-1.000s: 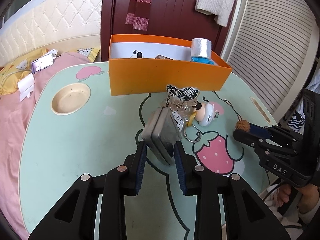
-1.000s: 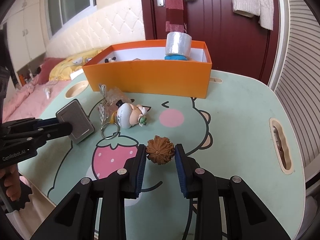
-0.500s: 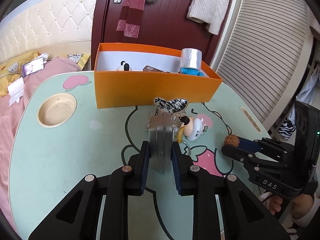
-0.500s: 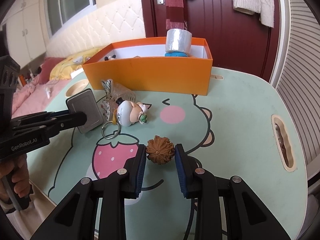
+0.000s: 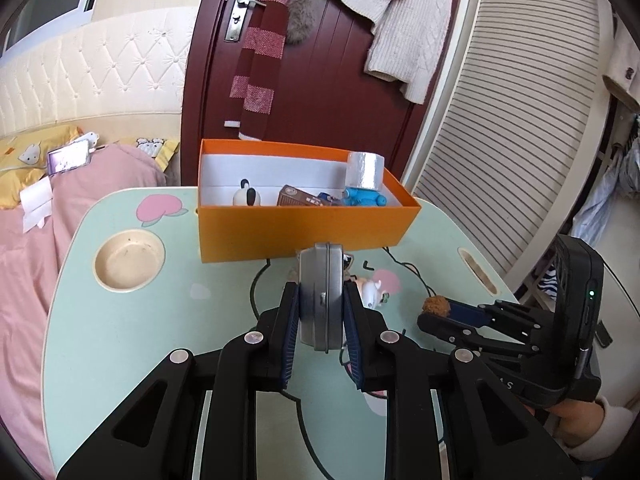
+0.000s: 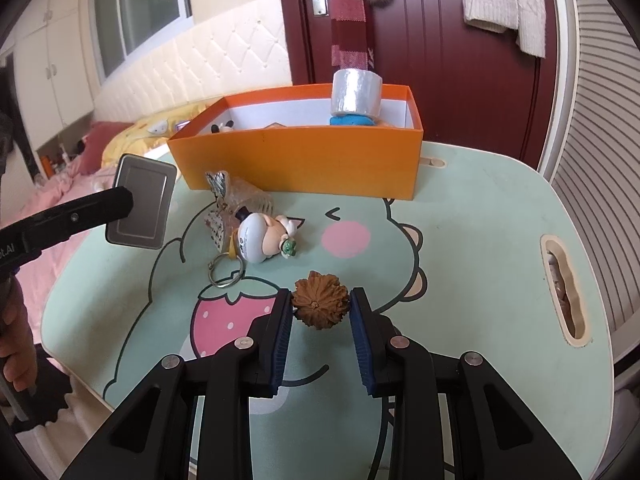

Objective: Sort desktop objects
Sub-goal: 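Drop the silver tin and walnut into the orange box with both tools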

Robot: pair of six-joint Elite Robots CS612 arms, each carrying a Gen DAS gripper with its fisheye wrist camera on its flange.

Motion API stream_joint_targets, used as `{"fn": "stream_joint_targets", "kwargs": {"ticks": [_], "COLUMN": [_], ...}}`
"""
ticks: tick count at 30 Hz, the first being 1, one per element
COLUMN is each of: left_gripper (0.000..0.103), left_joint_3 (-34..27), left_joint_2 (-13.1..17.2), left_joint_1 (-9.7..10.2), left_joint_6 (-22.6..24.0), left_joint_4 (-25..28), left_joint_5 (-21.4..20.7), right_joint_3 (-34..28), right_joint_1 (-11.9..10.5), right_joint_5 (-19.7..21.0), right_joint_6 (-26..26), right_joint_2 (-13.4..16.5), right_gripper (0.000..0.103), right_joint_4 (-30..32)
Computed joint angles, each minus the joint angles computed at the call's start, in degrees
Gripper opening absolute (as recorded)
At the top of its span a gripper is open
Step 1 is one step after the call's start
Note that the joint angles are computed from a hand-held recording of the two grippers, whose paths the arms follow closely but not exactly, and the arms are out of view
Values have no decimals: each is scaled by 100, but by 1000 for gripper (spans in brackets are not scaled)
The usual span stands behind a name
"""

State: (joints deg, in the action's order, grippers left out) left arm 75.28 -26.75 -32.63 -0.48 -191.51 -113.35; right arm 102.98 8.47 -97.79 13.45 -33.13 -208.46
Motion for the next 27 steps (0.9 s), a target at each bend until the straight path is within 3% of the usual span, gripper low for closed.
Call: {"fn": "stream_joint_targets", "kwargs": {"ticks": [7, 12, 17, 20, 23, 27], "left_gripper": [23, 23, 23, 23, 23, 23], "left_joint_3": [-581, -1219, -1926, -2261, -2560, -2635], "left_joint_2": [74, 201, 460, 636, 796, 868], "left_joint_1": [33, -48, -170, -180, -190, -202], "left_joint_6": [-139, -129, 17, -151, -336, -562], "left_joint_4": [342, 1011, 1904, 2278, 2603, 2519], "left_joint_5": [121, 394, 859, 860, 846, 886], "right_joint_3": [-104, -373, -993, -1347, -1614, -1978], "right_joint_1": [-92, -167, -287, -292, -390, -420], "right_joint_5": [172, 281, 328, -37, 307, 564], "right_joint_6": [86, 92, 304, 411, 682, 590], "right_joint_2": [-73, -121, -92, -26, 35, 199], "right_gripper": [28, 28, 28, 28, 28, 29], "right_joint_4": [-258, -383, 334, 848, 1464, 2042]}}
